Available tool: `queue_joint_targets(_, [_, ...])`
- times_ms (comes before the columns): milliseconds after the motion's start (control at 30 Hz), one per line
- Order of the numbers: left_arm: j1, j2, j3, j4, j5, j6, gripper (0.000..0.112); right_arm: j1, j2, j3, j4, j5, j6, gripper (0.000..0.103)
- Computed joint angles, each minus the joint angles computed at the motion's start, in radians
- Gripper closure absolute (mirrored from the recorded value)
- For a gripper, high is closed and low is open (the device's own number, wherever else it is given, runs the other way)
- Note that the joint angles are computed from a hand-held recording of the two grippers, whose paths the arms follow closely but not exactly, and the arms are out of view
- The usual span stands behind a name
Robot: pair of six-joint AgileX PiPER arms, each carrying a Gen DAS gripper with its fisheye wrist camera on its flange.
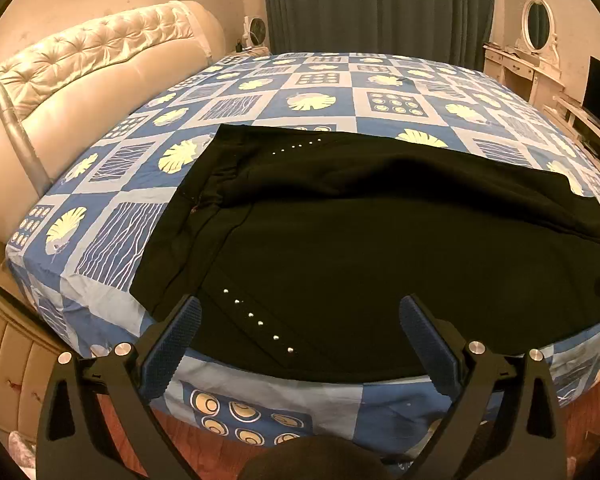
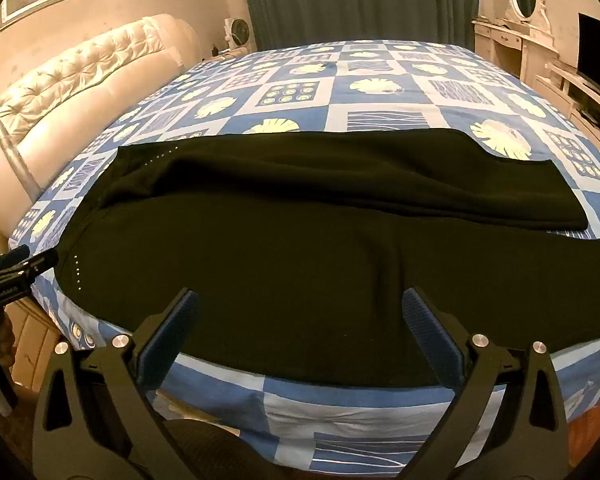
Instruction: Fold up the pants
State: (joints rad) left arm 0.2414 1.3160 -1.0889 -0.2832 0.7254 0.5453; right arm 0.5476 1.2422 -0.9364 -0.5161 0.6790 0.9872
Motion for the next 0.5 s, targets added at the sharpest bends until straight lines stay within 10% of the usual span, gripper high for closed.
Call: queue_joint_targets(500, [0.011,0.003,0.001,-0.011,0.001,0.014,0.014,0.020,0.010,-0.010,-0.003,0.012,0.009,0.002])
